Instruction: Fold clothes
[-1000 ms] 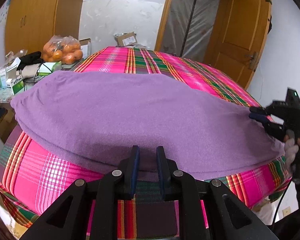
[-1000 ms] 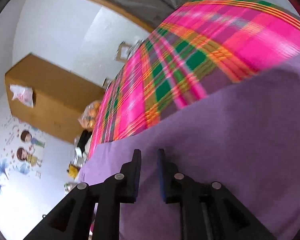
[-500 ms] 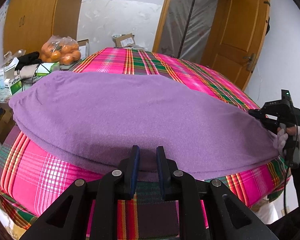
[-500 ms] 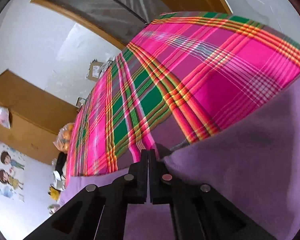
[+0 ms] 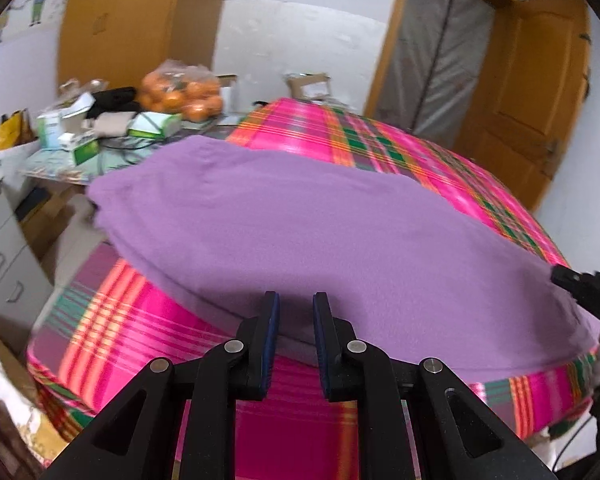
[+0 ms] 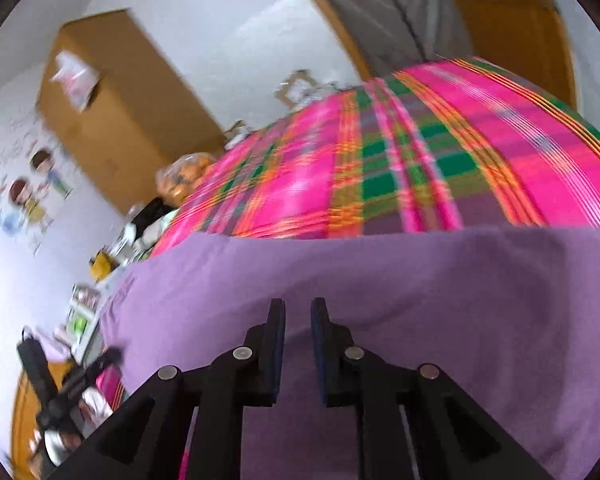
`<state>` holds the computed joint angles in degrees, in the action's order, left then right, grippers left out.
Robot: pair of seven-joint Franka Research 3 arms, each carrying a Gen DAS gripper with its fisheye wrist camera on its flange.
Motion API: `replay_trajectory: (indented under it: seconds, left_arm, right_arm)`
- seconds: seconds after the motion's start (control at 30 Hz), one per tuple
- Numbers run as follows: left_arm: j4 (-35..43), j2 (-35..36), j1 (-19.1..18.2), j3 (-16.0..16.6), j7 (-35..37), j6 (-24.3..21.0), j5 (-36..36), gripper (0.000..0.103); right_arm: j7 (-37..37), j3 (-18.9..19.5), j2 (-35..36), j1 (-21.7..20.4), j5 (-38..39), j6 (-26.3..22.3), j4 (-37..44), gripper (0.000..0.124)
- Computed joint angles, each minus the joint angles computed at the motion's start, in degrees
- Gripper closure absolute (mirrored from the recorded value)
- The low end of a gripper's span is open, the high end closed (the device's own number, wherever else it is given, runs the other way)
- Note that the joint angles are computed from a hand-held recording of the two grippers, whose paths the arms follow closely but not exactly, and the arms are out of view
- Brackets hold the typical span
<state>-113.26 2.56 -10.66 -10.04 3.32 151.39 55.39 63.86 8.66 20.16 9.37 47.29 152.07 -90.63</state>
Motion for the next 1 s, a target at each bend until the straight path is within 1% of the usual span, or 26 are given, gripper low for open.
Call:
replay_trajectory:
  seconds: [0.07, 0.1, 0.13, 0.2, 0.27, 0.33, 0.37, 0.4, 0.43, 0.5, 0.63, 0.83, 0.9, 1.0]
  left_arm:
    - [-0.1, -0.4, 0.2, 0.2, -0.2, -1.3, 0.0, 0.086]
    - [-0.1, -0.5, 0.4, 0.3, -0.1, -1.9, -0.2, 0.086]
    - [0.1, -0.5, 0.6, 0.4, 0.1, -2.7, -0.2, 0.086]
    - [0.9, -0.5, 1.0, 0.6, 0.3, -5.0, 0.4, 0.085]
    - [1.8, -0.1, 1.5, 0.9, 0.6, -7.1, 0.1, 0.085]
    - [2.8, 0.6, 2.1, 1.4, 1.0, -8.9, -0.7, 0.085]
    - [2.7, 0.7, 2.4, 1.6, 0.9, -9.0, -1.4, 0.085]
    - [2.6, 0.8, 2.7, 1.8, 0.8, -9.0, -2.0, 0.083]
    - [2.3, 0.7, 3.0, 2.0, 0.3, -8.2, -2.0, 0.082]
    - [2.2, 0.7, 2.9, 1.8, 0.0, -8.6, -1.1, 0.082]
    - [3.6, 1.4, 2.7, 1.6, 0.7, -10.0, -1.3, 0.082]
    - [4.9, 2.0, 2.7, 2.2, 1.0, -12.0, -1.3, 0.082]
    - [4.7, 1.9, 2.9, 2.3, 0.7, -12.0, -1.3, 0.082]
    - [3.7, 1.6, 3.1, 2.5, -0.4, -10.8, -0.3, 0.081]
  right_arm:
    - [0.4, -0.3, -0.2, 0.3, -1.9, -2.9, 0.0, 0.108]
    - [2.1, -1.0, 0.5, 1.0, -4.9, -6.1, 1.2, 0.107]
    - [2.2, -1.2, 0.0, 1.6, -6.5, -6.5, 0.6, 0.105]
    - [-1.2, -0.4, -1.0, 1.6, -6.3, -5.8, -0.2, 0.104]
    - [-2.8, 0.2, -0.5, 1.4, -4.9, -6.5, 0.8, 0.104]
    - [-1.6, -0.4, 0.0, 2.1, -5.7, -6.4, 1.4, 0.104]
    - [-0.9, -0.6, 0.2, 2.4, -6.3, -6.2, 1.7, 0.104]
    - [-0.3, -0.8, 0.3, 2.4, -6.6, -6.3, 1.7, 0.104]
    - [1.1, -1.1, 0.7, 2.9, -7.6, -6.4, 2.3, 0.104]
    - [2.1, -1.3, 1.0, 2.7, -8.2, -6.7, 2.6, 0.105]
    - [3.6, -1.5, 1.5, 2.8, -9.8, -6.6, 3.3, 0.106]
    - [5.2, -1.3, 2.7, 2.9, -11.4, -6.7, 5.4, 0.106]
    - [5.6, -1.3, 3.1, 2.9, -11.8, -6.8, 6.0, 0.106]
    - [6.6, -1.6, 3.7, 3.1, -13.1, -6.9, 6.6, 0.106]
